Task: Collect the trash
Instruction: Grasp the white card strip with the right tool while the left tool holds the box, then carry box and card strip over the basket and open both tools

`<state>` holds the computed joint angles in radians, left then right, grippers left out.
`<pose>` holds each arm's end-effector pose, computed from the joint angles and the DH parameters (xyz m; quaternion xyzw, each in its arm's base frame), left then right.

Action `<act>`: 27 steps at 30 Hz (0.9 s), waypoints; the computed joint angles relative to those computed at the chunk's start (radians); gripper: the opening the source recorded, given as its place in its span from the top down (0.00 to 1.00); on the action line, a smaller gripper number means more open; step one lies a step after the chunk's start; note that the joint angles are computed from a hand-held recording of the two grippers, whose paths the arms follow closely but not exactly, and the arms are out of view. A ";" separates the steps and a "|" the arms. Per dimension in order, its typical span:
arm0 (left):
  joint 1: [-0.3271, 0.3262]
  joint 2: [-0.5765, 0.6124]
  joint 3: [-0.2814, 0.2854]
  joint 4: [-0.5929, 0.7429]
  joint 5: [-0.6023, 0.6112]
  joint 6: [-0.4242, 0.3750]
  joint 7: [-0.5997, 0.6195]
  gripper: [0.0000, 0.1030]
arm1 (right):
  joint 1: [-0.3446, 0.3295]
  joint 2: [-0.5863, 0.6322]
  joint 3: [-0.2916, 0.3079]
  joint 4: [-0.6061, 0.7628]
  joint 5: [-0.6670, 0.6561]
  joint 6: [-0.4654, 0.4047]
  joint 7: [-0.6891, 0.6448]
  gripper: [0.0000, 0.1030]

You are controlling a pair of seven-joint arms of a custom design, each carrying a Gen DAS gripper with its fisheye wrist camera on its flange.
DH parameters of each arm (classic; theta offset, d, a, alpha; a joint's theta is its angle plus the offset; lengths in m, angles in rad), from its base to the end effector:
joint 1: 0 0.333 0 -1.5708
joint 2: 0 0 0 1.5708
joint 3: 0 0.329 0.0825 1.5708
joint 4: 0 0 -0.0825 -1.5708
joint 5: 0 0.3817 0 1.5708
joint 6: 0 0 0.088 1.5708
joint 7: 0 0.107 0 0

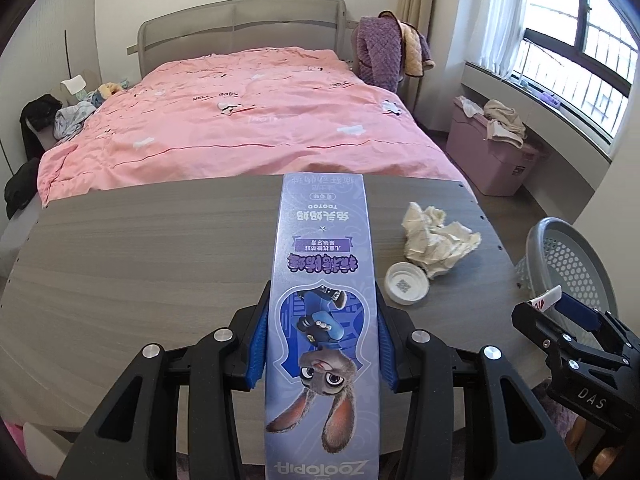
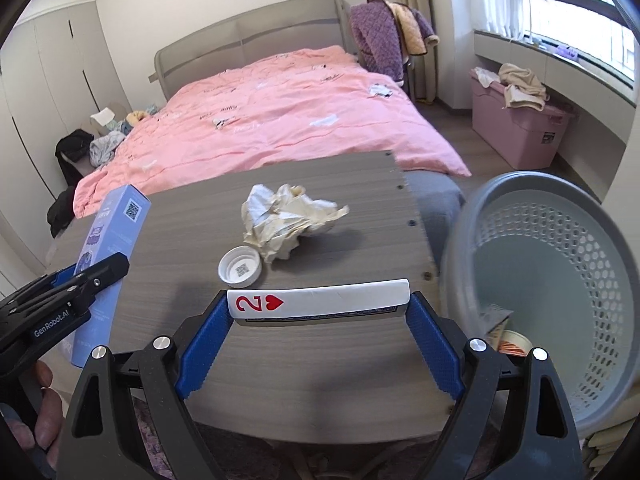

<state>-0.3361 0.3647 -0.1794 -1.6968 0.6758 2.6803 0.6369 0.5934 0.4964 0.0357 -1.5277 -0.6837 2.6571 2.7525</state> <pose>0.6075 -0.3476 0.4664 -0.6385 0.6804 -0.2829 0.2222 0.5910 0.4456 0.4506 -0.6374 0.6724 -0.1968 0.3207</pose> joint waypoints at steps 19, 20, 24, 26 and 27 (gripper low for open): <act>-0.160 0.288 -0.108 0.463 -0.208 -0.115 0.410 0.58 | -0.161 -0.394 -0.002 -0.486 -0.344 0.018 0.420 0.17; -0.187 0.305 -0.084 0.498 -0.197 -0.134 0.403 0.58 | -0.174 -0.405 0.002 -0.505 -0.352 0.021 0.435 0.17; -0.258 0.382 -0.034 0.643 -0.176 -0.196 0.411 0.57 | -0.222 -0.434 0.014 -0.556 -0.368 0.052 0.472 0.17; -0.283 0.409 -0.010 0.699 -0.167 -0.219 0.402 0.56 | -0.239 -0.439 0.017 -0.569 -0.371 0.069 0.482 0.17; -0.294 0.422 0.000 0.725 -0.162 -0.224 0.399 0.56 | -0.248 -0.443 0.016 -0.580 -0.379 0.080 0.492 0.17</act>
